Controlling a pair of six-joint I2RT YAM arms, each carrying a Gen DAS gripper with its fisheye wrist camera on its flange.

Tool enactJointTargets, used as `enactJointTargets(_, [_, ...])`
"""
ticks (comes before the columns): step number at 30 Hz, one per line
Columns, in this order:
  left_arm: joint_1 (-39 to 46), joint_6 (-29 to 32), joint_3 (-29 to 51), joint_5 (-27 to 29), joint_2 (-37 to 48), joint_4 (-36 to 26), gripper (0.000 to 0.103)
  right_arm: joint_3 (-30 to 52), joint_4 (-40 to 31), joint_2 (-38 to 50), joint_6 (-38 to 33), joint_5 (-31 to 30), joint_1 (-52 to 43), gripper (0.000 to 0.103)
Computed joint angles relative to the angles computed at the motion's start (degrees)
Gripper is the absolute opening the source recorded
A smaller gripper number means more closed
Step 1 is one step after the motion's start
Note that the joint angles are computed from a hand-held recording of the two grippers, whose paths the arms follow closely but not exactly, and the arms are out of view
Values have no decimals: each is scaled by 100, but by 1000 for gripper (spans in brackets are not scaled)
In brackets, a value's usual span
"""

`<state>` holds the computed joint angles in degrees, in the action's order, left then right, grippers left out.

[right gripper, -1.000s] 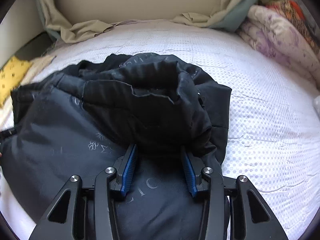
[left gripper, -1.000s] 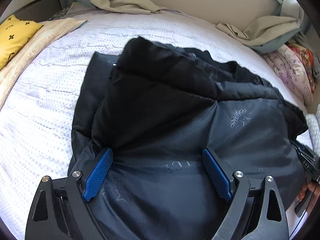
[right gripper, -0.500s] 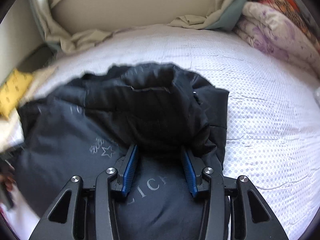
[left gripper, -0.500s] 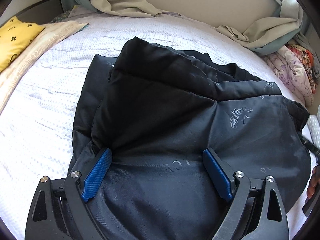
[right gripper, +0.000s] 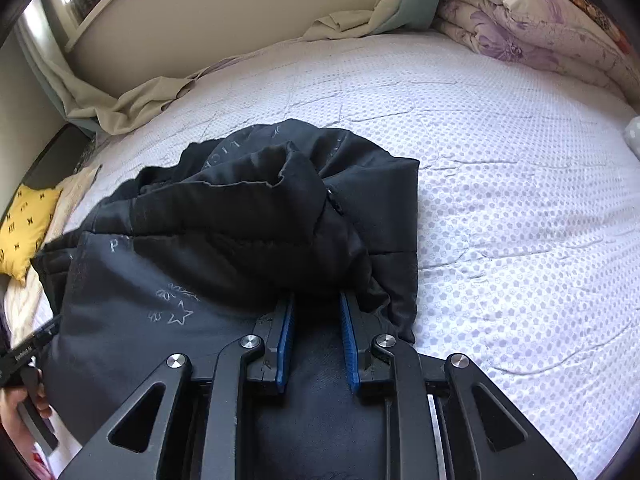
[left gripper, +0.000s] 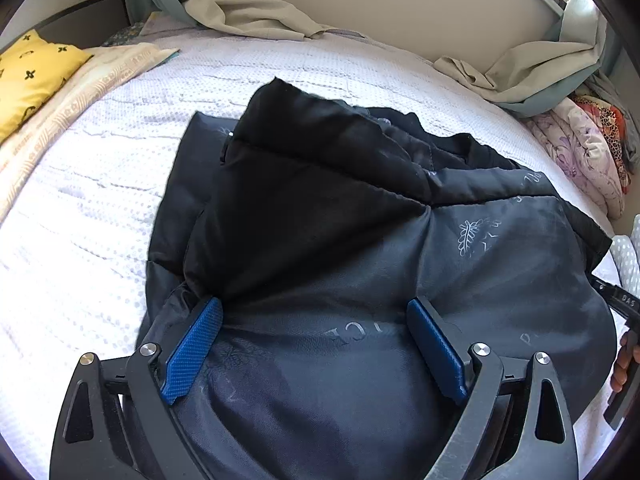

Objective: Fold large clothes

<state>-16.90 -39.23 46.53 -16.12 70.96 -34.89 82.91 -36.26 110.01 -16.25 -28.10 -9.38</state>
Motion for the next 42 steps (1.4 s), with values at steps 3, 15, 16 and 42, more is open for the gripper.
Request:
enactJointTargets(3, [-236,-153,443,-201,-74,-568,95,-112,-10,-437,3,148,12,37])
enactJointTargets(15, [-2101,-668,1364,-1269,394,-1098,98,-1919,795,-2881,-696,98,641,44])
enactJointTargets(16, [-2158,-678,1402,-1240,578,-1106,98,-1988,755,-2931,-747,105,718,44])
enactJointTargets(42, [-1544,-233,870,-891,1372,-39,103,-2527,2324,-1516,-401,1148,1359,49])
